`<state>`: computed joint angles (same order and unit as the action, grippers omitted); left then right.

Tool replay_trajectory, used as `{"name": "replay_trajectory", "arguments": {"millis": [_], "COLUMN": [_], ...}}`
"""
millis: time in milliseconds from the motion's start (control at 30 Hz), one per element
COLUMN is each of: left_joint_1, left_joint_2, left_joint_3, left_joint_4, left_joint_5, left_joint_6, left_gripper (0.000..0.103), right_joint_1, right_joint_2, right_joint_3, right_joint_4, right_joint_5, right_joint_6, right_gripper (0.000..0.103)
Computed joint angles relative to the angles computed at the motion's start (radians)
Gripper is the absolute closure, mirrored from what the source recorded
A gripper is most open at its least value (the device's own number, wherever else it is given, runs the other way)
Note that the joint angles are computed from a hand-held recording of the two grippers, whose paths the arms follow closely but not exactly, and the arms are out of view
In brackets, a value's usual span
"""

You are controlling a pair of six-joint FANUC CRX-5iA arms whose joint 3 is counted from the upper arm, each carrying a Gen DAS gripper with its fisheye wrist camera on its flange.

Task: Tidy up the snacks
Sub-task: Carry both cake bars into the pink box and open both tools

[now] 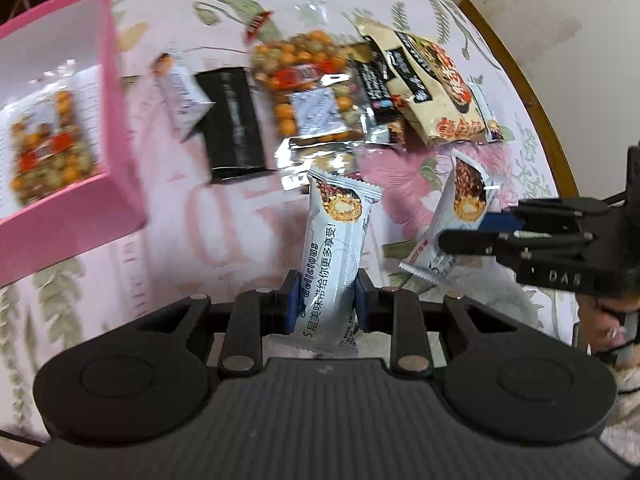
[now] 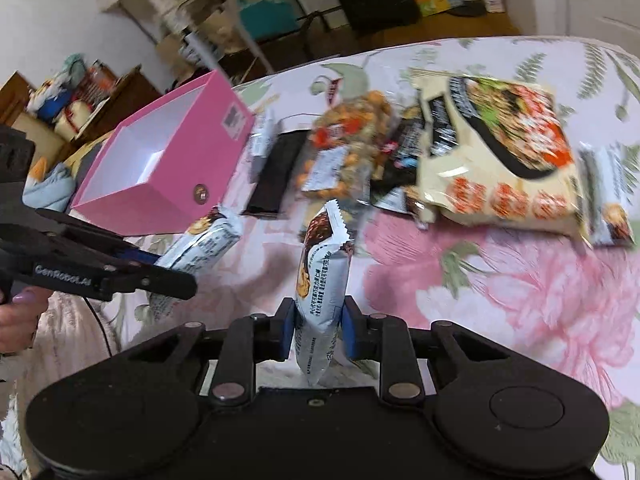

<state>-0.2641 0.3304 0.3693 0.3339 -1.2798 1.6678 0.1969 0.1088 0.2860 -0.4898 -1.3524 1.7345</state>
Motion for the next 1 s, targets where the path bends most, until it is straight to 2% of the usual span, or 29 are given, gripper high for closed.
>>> {"name": "replay_trajectory", "arguments": {"millis": [300,633,800,1000], "left_joint_1": [0.040,0.128,0.184,0.255], "left_joint_2": [-0.103,-0.234,-0.281,-0.295], "left_joint_3": [-0.063,-0.140,-0.152,-0.151], "left_joint_4": [-0.020,-0.040,-0.059,-0.066], "left_joint_5": [-0.050,-0.092,-0.079,-0.024], "left_joint_6": [0.029,0.039,0.040,0.038], "left_gripper": [0.077,0.077,0.077,0.077], "right_joint_1": [0.038,0.164,0.219,0.261], "right_joint_2": [0.056,0.146,0.213,0.331], "right_joint_3": [0.135,0.320,0.433,0.611], "right_joint_4": [-0.075,-0.096,-0.105,-0.108], "right_joint_5": [-0.157,-0.305,-0.315,-0.304], "right_joint_6": [0.022,0.016,0.005,-0.054], "right_gripper": [0.074,0.075,0.075,0.075]}}
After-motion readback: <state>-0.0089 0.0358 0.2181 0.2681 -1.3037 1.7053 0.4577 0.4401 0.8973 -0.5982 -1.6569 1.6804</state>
